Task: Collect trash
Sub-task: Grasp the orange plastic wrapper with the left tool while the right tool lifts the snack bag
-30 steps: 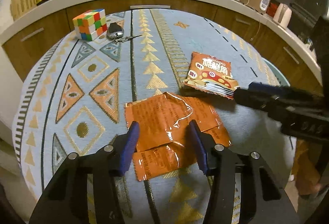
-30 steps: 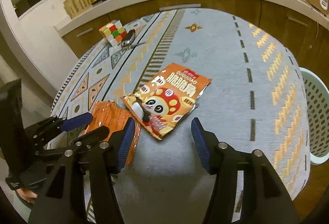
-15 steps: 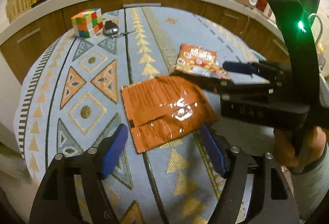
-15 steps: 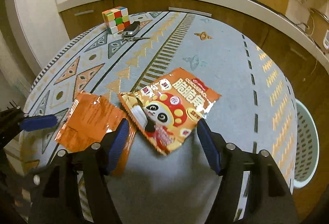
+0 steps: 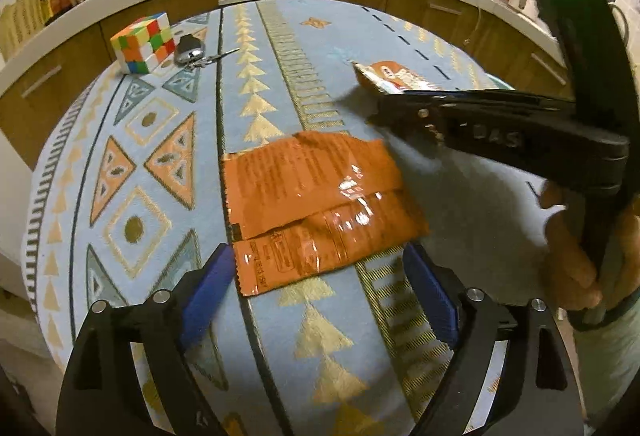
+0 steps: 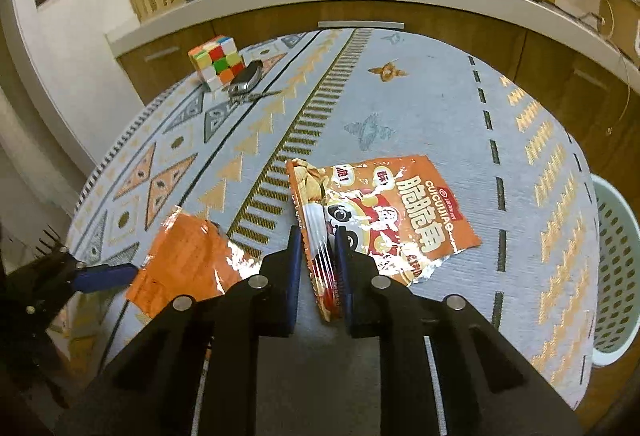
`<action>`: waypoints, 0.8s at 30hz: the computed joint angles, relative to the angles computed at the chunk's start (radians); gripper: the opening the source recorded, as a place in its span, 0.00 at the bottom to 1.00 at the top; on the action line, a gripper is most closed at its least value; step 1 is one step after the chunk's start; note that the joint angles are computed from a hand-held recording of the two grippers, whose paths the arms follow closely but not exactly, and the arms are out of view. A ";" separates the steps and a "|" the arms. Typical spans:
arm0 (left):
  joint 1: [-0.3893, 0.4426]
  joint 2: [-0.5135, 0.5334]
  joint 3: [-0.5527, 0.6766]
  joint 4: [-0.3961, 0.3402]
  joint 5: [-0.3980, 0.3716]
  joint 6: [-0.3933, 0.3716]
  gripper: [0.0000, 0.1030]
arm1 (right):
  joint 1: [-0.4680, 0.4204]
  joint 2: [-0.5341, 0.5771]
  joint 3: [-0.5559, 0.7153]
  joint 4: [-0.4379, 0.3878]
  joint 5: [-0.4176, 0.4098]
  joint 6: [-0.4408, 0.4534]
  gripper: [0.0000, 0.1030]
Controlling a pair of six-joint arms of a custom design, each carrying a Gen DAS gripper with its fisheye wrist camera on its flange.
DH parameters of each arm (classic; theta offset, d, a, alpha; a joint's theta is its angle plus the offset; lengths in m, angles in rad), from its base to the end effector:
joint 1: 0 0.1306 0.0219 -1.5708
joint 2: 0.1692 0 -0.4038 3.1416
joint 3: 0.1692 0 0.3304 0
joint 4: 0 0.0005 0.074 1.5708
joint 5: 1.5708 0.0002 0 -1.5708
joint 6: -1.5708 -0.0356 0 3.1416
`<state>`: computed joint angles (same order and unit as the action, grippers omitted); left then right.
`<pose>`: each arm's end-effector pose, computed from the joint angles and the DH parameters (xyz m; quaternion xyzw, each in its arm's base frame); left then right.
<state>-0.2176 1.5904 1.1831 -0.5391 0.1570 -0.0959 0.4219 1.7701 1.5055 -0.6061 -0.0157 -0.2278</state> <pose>0.4524 -0.1063 0.3077 0.1719 0.9333 -0.0931 0.3011 0.5079 0.2280 0.3369 -0.0937 0.9346 0.1164 0.3226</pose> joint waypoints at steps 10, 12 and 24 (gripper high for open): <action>-0.004 0.052 0.046 0.031 -0.018 -0.016 0.77 | -0.038 -0.042 -0.060 0.086 -0.087 -0.056 0.13; -0.007 0.062 0.057 0.037 -0.025 -0.009 0.77 | -0.044 -0.041 -0.061 0.089 -0.098 -0.065 0.13; -0.028 0.072 0.093 0.007 0.009 0.005 0.71 | -0.055 -0.065 -0.087 0.114 -0.100 -0.086 0.13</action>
